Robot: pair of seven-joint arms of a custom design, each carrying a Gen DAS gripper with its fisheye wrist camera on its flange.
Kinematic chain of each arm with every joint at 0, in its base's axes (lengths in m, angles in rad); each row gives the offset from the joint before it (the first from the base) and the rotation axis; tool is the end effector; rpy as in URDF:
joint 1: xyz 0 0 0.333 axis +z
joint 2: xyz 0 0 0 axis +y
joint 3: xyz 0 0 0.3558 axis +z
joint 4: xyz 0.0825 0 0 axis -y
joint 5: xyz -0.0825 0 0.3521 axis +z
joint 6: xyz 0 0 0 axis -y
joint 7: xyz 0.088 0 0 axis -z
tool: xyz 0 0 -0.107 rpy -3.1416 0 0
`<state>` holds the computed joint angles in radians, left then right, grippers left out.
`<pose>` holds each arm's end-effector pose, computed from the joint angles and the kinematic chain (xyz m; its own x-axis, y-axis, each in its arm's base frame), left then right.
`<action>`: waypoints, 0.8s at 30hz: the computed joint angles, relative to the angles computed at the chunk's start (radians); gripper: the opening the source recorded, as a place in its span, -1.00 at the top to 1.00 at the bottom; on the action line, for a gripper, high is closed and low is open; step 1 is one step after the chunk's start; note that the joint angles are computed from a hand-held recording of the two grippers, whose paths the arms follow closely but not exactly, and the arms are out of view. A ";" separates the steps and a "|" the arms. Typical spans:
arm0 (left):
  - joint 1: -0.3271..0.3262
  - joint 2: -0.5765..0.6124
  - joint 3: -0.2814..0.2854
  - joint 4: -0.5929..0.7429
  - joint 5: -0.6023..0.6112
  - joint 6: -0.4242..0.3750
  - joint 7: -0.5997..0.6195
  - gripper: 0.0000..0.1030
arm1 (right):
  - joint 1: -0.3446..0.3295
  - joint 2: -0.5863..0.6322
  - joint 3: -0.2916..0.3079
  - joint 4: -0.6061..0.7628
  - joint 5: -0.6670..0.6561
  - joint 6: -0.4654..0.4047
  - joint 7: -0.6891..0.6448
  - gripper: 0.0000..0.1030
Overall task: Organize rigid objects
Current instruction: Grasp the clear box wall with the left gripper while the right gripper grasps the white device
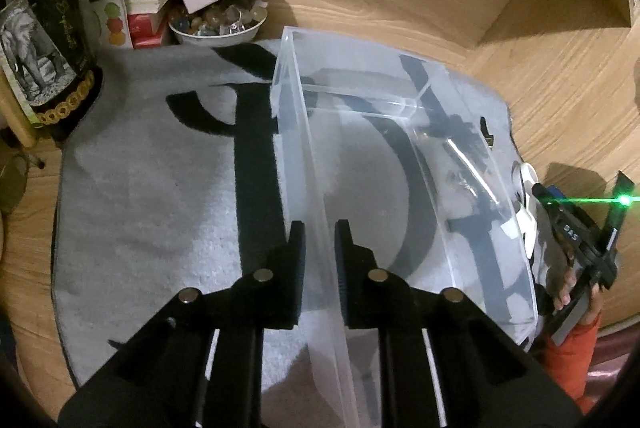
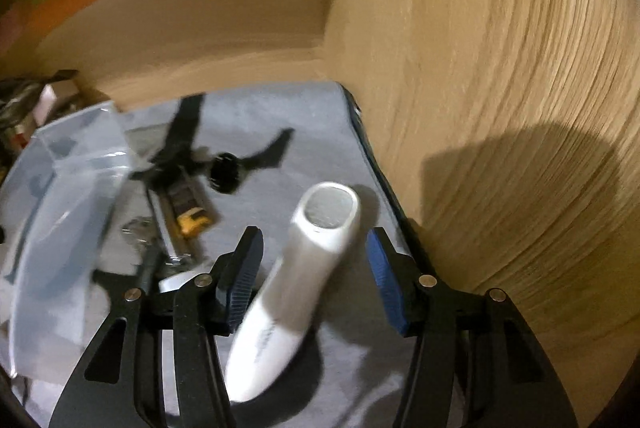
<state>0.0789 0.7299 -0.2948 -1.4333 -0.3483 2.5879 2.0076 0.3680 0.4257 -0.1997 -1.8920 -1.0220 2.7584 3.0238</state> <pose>0.7540 -0.0956 0.3675 -0.3350 -0.8988 0.2827 -0.8555 0.1644 -0.4910 0.6296 0.1578 0.3723 -0.3651 -0.9302 0.0388 -0.6992 0.2465 -0.6711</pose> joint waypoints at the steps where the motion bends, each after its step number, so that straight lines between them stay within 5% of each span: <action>1: 0.002 -0.001 -0.003 -0.004 -0.002 0.006 0.003 0.71 | -0.012 0.006 0.010 0.005 0.027 -0.005 -0.022 0.01; 9: -0.001 -0.003 -0.001 -0.011 -0.002 0.020 0.004 0.72 | -0.087 0.080 0.060 0.042 0.292 0.078 -0.246 0.07; 13: -0.010 -0.008 0.006 -0.018 0.013 0.031 -0.005 0.73 | -0.002 0.097 -0.035 0.048 0.292 0.091 -0.213 0.28; 17: -0.004 -0.008 0.001 -0.018 0.009 0.026 -0.011 0.73 | 0.068 0.102 -0.119 0.038 0.245 0.117 -0.140 0.29; 24: -0.006 -0.009 0.004 -0.021 0.014 0.027 -0.023 0.73 | 0.187 0.053 -0.245 0.012 -0.013 0.135 0.097 0.29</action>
<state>0.0728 0.7205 -0.2908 -1.4539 -0.3340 2.6147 1.9841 0.5551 0.4783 -0.4443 -1.8804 -1.0355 2.8938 3.1210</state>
